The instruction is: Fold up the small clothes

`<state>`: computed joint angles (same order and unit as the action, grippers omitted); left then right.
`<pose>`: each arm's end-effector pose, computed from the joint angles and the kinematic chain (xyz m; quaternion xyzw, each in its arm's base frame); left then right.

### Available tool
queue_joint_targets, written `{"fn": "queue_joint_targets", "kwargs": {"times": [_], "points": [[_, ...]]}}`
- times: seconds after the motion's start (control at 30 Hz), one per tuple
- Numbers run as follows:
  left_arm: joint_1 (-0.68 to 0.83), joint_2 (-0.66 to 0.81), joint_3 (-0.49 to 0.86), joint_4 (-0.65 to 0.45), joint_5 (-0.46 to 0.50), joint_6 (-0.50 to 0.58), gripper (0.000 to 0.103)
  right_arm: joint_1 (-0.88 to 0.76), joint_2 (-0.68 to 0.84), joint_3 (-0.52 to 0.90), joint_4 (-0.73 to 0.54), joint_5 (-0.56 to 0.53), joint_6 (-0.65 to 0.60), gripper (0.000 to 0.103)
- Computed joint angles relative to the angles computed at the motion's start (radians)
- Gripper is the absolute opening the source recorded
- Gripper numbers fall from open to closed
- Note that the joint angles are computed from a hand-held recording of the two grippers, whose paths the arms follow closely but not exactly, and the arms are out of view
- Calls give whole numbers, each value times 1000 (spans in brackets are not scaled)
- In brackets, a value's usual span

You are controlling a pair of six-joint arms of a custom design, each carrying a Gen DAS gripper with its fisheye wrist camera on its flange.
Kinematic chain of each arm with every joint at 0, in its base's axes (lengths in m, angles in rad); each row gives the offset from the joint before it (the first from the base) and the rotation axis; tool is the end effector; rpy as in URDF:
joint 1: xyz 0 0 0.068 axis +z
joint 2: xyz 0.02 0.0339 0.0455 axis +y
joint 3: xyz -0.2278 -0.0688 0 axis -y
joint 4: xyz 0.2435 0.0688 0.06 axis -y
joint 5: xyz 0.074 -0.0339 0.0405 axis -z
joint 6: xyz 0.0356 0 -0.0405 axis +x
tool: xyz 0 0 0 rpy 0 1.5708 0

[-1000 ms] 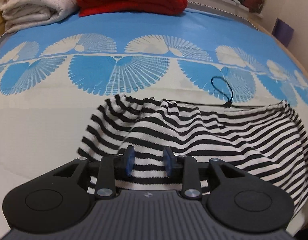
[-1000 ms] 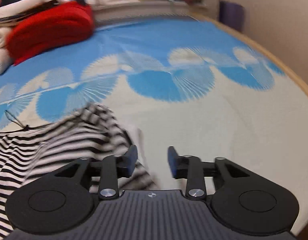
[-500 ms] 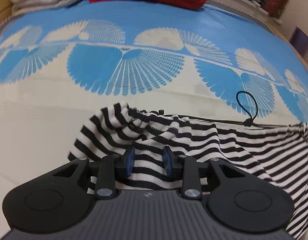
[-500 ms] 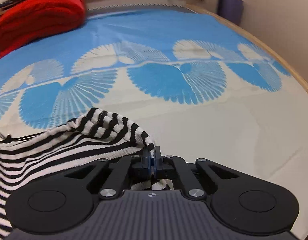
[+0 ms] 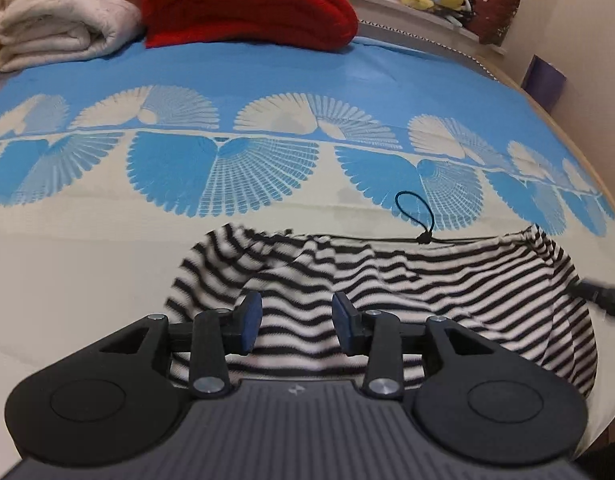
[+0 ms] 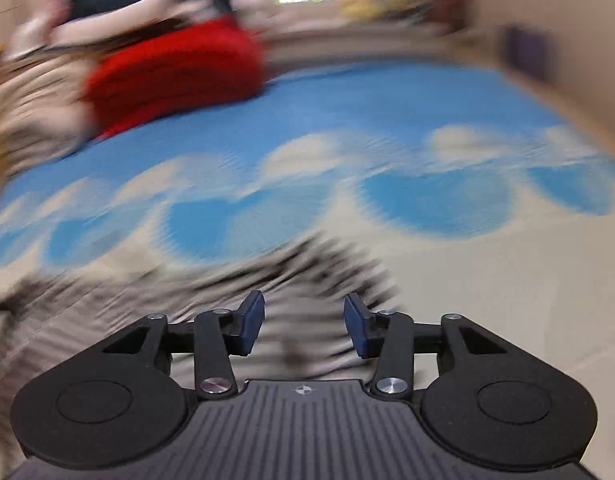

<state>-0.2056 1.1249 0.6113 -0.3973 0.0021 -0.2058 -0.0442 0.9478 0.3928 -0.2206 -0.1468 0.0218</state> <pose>0.2256 -0.0471 0.1651 0.0002 0.9461 -0.0671 0.3170 0.2037 -0.0038 0.1447 0.0020 0.9199 0.0633 0.3869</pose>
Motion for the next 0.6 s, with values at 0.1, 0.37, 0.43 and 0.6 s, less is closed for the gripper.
{"fn": "queue_joint_targets", "kwargs": {"times": [0.1,0.37,0.43,0.6], "points": [[45,-50,-17,-70,33,-25,43,34,92,40,-130,-79,-89,50],[255,-60,-45,-200,170,49,66,137,27,26,-212,139,-80,50],[311,-25,-43,-211,215,89,74,120,-107,26,-267,146,-47,50],[439,98,-64,-197,296,168,82,-17,-243,73,-358,84,-23,51]]}}
